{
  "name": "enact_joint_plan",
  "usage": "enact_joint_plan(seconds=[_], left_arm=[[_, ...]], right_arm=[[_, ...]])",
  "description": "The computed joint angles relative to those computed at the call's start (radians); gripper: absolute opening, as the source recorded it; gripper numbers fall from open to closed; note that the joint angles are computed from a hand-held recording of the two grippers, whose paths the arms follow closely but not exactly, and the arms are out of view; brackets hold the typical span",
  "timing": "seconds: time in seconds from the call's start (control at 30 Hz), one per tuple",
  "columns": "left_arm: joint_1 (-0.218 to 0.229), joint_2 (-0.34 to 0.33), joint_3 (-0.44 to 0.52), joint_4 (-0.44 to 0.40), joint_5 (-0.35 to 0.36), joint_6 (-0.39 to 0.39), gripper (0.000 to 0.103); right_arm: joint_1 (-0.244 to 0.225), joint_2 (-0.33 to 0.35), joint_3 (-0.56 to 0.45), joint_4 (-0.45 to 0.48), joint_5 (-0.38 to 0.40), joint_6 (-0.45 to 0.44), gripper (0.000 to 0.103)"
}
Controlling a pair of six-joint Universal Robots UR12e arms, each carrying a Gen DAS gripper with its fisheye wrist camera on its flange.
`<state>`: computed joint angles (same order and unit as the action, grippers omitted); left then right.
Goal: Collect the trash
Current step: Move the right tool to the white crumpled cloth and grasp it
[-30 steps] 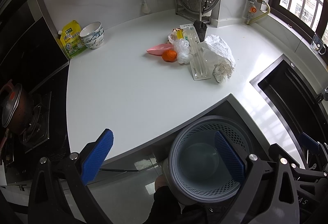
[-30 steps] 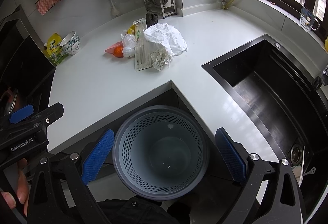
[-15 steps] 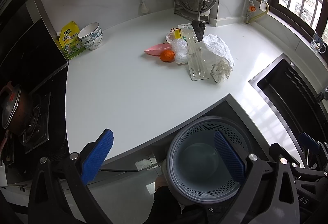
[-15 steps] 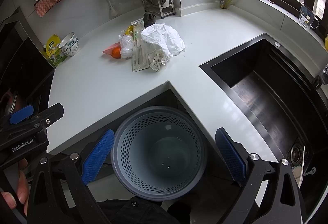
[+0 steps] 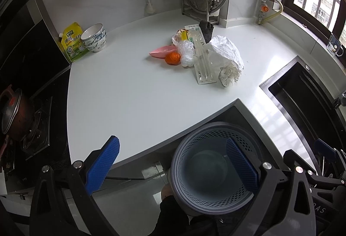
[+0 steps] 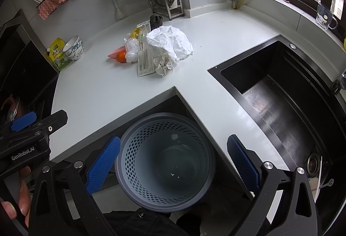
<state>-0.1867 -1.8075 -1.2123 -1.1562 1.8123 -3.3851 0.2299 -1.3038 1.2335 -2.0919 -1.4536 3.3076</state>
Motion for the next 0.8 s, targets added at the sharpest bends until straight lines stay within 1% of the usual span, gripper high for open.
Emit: enact_joint_plan(seconds=[0.2, 0.33, 0.43, 0.5, 0.57, 0.63, 0.73, 0.8], left_arm=[[-0.011, 0.005, -0.009, 0.005, 0.003, -0.034, 0.097], [-0.011, 0.014, -0.03, 0.011, 0.007, -0.052, 0.097], [-0.006, 0.012, -0.031, 0.002, 0.027, -0.053, 0.097], [0.005, 0.012, -0.035, 0.023, 0.023, -0.048, 0.097], [0.021, 0.006, -0.034, 0.051, 0.002, -0.043, 0.097], [0.038, -0.01, -0.022, 0.078, -0.017, -0.017, 0.097], [0.058, -0.053, 0.02, 0.096, -0.021, 0.053, 0.097], [0.074, -0.082, 0.049, 0.115, -0.046, 0.098, 0.097]], right_arm=[[-0.014, -0.008, 0.023, -0.046, 0.042, -0.053, 0.095], [-0.032, -0.008, 0.036, -0.074, 0.097, -0.075, 0.095], [-0.042, 0.009, 0.02, -0.067, 0.132, -0.082, 0.095], [-0.044, 0.027, 0.003, -0.071, 0.146, -0.068, 0.095], [-0.041, 0.049, -0.022, -0.076, 0.136, -0.051, 0.095], [-0.034, 0.076, -0.054, -0.088, 0.108, -0.033, 0.094], [-0.022, 0.127, -0.122, -0.075, 0.059, 0.005, 0.094], [-0.017, 0.164, -0.171, -0.069, 0.038, 0.037, 0.094]])
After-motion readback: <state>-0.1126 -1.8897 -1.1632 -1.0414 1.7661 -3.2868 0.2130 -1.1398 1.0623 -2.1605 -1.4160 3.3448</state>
